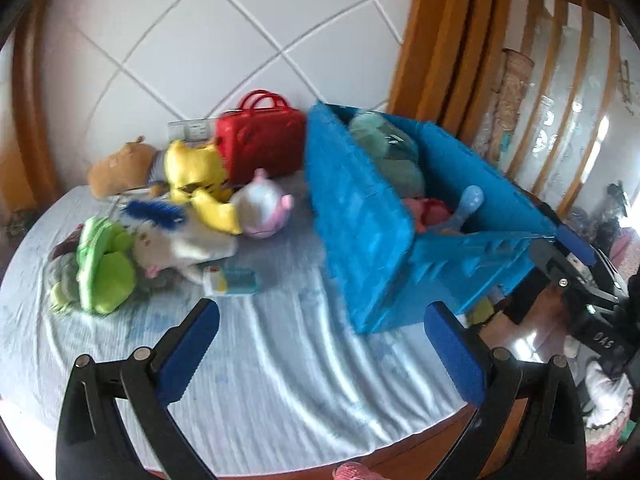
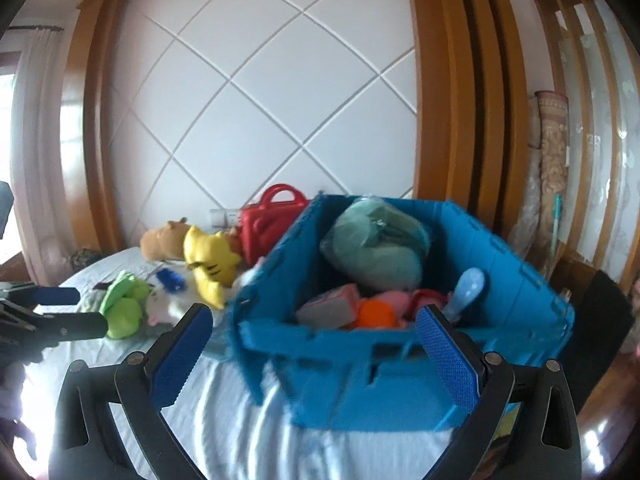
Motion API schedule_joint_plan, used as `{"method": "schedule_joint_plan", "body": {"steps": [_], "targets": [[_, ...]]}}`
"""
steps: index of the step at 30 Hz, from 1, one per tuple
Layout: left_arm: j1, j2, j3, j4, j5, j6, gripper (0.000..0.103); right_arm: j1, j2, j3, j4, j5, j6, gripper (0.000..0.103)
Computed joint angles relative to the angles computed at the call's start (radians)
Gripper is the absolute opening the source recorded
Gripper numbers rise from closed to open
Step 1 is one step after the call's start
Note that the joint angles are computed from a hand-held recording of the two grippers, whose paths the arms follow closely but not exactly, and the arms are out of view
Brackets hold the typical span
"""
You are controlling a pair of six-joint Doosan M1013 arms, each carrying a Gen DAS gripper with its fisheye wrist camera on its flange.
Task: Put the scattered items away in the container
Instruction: 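Move both tools back toward the green frog plush on the pile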
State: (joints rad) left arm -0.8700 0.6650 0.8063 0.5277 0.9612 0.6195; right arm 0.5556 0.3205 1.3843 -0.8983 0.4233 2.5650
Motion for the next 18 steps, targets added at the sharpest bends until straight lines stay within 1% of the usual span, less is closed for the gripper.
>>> {"method": "schedule_joint_plan", "body": {"steps": [2,5,8,10,12,13,14,16,18], "targets": [[0.0,-0.037,0.067,0.035,-0.009,-0.053,0.103,0.02,0.005,-0.001,0.018,0.005,-0.002,0.103],[-0.004,-0.092,0.168,0.11,0.016,-0.142,0.103,0.042,0.015,-0.006,0.048,0.0,-0.015,0.103],[0.007,-0.138,0.257,0.129,0.022,-0.218,0.103,0.063,0.037,-0.021,0.108,-0.021,-0.055,0.103],[0.019,-0.166,0.313,0.134,0.038,-0.277,0.103,0.071,0.061,-0.05,0.205,-0.019,-0.156,0.103],[0.027,-0.172,0.334,0.146,0.085,-0.312,0.103,0.081,0.095,-0.095,0.314,0.007,-0.289,0.103],[0.033,-0.173,0.345,0.155,0.115,-0.33,0.103,0.083,0.109,-0.113,0.376,0.008,-0.365,0.103],[0.039,-0.174,0.354,0.155,0.126,-0.34,0.103,0.083,0.125,-0.131,0.449,0.005,-0.448,0.103],[0.064,-0.182,0.382,0.13,0.122,-0.366,0.103,0.081,0.161,-0.174,0.606,0.006,-0.611,0.103],[0.085,-0.188,0.406,0.12,0.106,-0.394,0.103,0.073,0.211,-0.24,0.766,0.048,-0.754,0.103]]}}
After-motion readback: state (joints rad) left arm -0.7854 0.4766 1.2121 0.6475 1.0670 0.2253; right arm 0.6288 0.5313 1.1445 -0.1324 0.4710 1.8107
